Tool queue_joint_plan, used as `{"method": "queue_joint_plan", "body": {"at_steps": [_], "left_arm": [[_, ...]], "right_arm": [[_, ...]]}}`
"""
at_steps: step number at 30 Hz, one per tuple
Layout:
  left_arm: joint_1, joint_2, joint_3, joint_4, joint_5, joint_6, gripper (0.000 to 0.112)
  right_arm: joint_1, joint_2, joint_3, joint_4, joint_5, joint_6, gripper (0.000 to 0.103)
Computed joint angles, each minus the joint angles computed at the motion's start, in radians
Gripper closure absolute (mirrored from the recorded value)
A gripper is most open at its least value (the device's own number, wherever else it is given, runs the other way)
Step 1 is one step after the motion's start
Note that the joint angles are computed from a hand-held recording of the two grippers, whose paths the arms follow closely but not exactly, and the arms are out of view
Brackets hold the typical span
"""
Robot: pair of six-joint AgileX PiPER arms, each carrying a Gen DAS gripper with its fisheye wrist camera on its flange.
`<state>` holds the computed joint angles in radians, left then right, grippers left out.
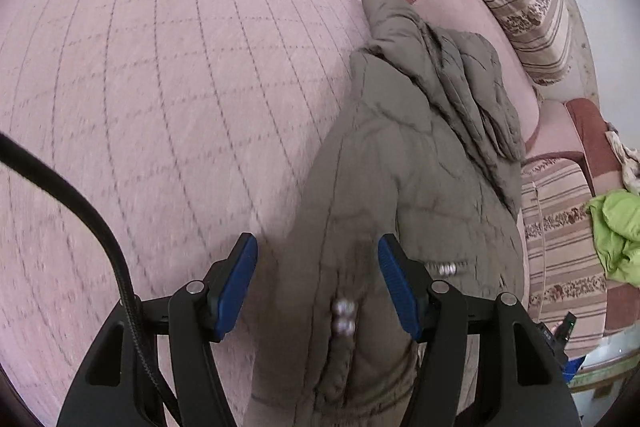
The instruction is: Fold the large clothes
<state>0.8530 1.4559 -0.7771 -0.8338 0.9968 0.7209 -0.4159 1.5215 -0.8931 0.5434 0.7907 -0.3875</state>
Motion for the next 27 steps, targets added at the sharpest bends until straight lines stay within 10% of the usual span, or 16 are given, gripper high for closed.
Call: {"method": "queue_joint_plan", "body": {"at_steps": [21, 27], "left_arm": [[-0.278, -0.198, 0.137, 0.243, -0.155, -0.214, 0.010], [-0.550, -0.238, 0.170, 0.574, -0.315, -0.586, 0.009]], "right_arm": [[-0.147, 0.003, 0.181, 0.446, 0.147, -0.617, 0.018], [-0.193, 0.042, 0.170, 0.482, 0.217, -0.643, 0.018]]}}
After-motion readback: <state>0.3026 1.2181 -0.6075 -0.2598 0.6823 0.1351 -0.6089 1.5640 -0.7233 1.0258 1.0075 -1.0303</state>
